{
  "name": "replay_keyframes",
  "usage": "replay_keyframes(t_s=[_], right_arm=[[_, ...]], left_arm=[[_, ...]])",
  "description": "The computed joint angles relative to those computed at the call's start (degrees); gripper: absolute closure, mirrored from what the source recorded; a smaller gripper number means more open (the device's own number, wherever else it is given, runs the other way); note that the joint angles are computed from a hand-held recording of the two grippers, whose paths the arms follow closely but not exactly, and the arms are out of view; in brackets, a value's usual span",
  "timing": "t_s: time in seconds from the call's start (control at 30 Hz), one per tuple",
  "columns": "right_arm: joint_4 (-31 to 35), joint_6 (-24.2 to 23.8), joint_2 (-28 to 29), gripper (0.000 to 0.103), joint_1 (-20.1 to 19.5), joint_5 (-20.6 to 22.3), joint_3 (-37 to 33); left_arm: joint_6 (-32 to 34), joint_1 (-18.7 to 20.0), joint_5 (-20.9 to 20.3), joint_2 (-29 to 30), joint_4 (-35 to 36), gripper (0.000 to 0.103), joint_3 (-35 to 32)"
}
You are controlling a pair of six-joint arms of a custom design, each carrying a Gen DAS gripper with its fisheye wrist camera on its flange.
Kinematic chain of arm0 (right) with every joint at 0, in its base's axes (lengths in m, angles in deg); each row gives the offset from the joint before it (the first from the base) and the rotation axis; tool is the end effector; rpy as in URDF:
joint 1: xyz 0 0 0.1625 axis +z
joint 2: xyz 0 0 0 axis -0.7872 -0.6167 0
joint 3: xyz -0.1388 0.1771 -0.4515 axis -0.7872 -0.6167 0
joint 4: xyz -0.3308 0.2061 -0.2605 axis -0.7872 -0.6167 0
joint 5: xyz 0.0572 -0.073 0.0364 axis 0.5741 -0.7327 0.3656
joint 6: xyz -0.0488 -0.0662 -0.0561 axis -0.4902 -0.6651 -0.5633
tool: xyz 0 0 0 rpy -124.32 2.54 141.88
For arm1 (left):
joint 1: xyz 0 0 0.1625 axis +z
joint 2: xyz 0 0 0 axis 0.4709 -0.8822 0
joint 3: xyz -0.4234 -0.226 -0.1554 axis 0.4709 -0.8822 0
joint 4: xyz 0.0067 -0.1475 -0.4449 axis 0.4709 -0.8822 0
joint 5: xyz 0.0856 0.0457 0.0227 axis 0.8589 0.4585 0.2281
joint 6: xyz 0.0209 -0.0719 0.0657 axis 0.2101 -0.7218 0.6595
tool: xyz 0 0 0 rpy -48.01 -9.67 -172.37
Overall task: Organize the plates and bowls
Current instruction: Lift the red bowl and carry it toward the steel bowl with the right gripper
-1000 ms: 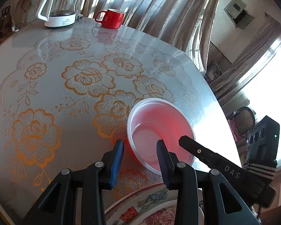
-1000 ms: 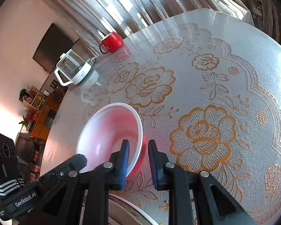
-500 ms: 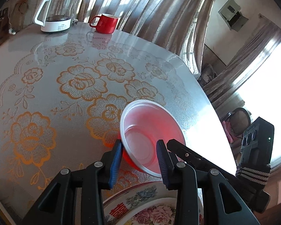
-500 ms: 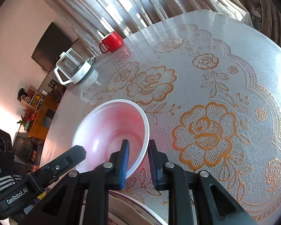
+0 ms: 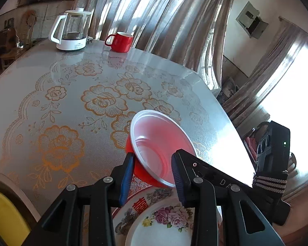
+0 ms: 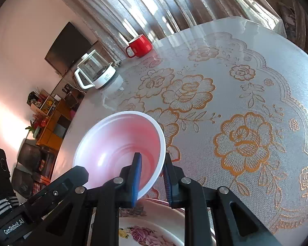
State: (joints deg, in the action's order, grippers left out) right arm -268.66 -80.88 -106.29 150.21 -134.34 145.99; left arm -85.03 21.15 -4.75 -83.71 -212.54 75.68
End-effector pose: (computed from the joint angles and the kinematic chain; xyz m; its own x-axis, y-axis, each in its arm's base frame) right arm 0.2091 -0.5957 0.0292 -0.9295 -0.2972 0.2185 -0.3646 0.8303 -0.4215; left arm -0.1446 -0.4751 0.1716 -0.9366 -0.0702 -0.3433 0.1939 0.7122 -0.6746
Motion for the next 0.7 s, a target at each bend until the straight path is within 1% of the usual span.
replay_keyframes(t_s=[0.17, 0.37, 0.7], right_arm=[[-0.4, -0.3, -0.2, 0.084, 0.7, 0.8, 1.2], [-1.0, -0.7, 0.1, 0.084, 1.8, 1.4, 2.3], [-1.5, -0.8, 0.8, 0.084, 3.2, 2.0, 3.8]], left_arm=[[-0.9, -1.7, 1.4, -2.0, -0.5, 0.067, 2.0], [-2.7, -4.3, 4.9, -4.3, 0.9, 0.067, 4.6], [-5.9, -5.9, 6.2, -8.2, 1.2, 0.067, 8.6]])
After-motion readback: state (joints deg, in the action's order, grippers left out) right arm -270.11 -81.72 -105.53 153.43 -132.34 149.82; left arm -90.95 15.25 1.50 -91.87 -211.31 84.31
